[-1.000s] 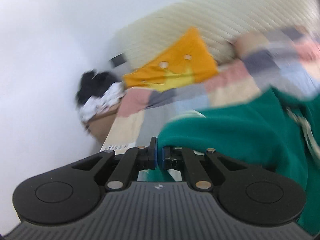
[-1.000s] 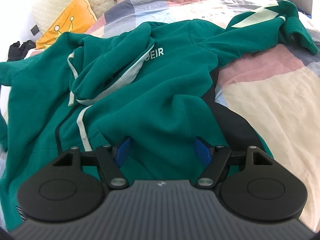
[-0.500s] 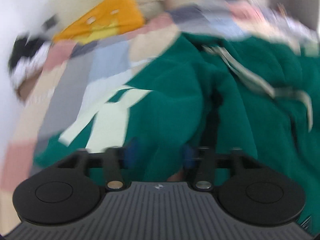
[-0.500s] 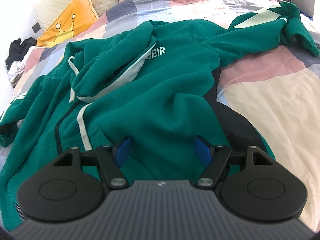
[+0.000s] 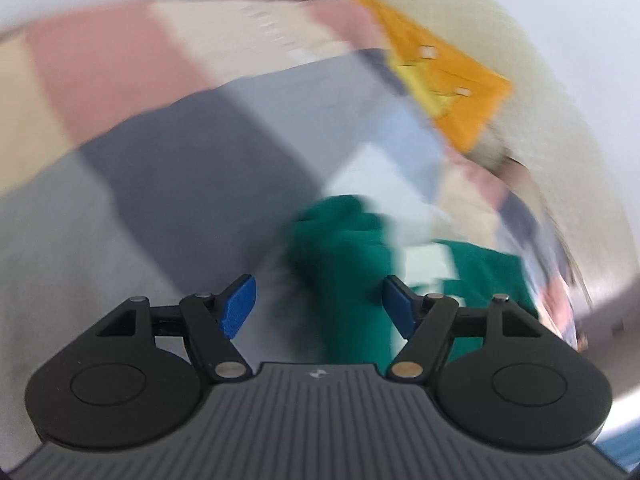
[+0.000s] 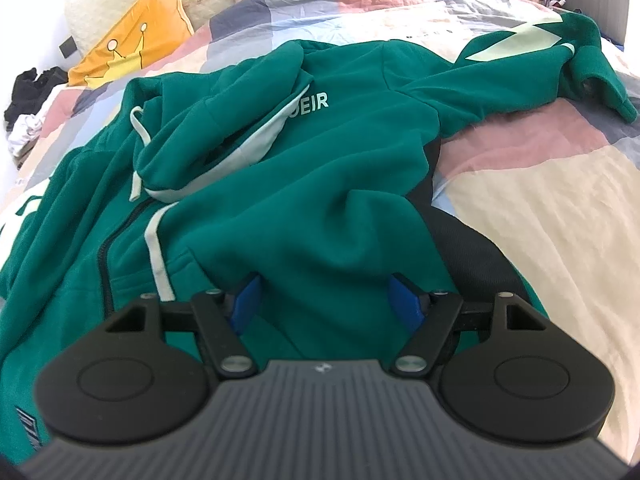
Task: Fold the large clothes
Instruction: 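Grasp the hoodie sleeve cuff with the left gripper and stretch it outward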
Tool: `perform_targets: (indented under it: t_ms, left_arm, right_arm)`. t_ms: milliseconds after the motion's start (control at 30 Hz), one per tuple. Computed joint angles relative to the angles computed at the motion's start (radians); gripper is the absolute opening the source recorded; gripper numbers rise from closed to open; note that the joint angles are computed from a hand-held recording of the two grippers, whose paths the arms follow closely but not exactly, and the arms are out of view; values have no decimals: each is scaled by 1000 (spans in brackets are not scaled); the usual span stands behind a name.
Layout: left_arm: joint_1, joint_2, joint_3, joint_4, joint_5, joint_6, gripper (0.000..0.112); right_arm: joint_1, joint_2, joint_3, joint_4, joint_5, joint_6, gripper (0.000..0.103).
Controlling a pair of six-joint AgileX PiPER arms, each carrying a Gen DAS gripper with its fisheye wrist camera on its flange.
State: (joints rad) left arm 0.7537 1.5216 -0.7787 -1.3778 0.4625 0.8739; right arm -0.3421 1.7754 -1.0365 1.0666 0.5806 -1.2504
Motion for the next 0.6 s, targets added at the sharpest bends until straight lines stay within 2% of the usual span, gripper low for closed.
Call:
perform_targets:
  t_ms: [133,300,367,400,433,500,600]
  left_arm:
    - [82,102,14,-247,115,207,75]
    - [42,241,-83,-288,238,246,74]
    - [-26,268,-124,-292,175,229,72]
    - [-55,286,-149,-282,155,199,59]
    - [-83,301,-177,-251,127,145,51]
    - [-142,304,-240,-97,15,-25,33]
    - [-140,286,-298,70,3,-188,19]
  right_arm:
    - [20,-6,9,-10,-33,6,73]
    - [49,-3,7,-40,-76,37,73]
    - [58,-6,10,-51,-89,46,73]
    - [63,-8,11,-53,-93,50,73]
    - [68,-8,10,-60,-98,58,73]
    - [76,-13,10,-77,-106,83,73]
    - [82,-30,23,-89,-112,108,72]
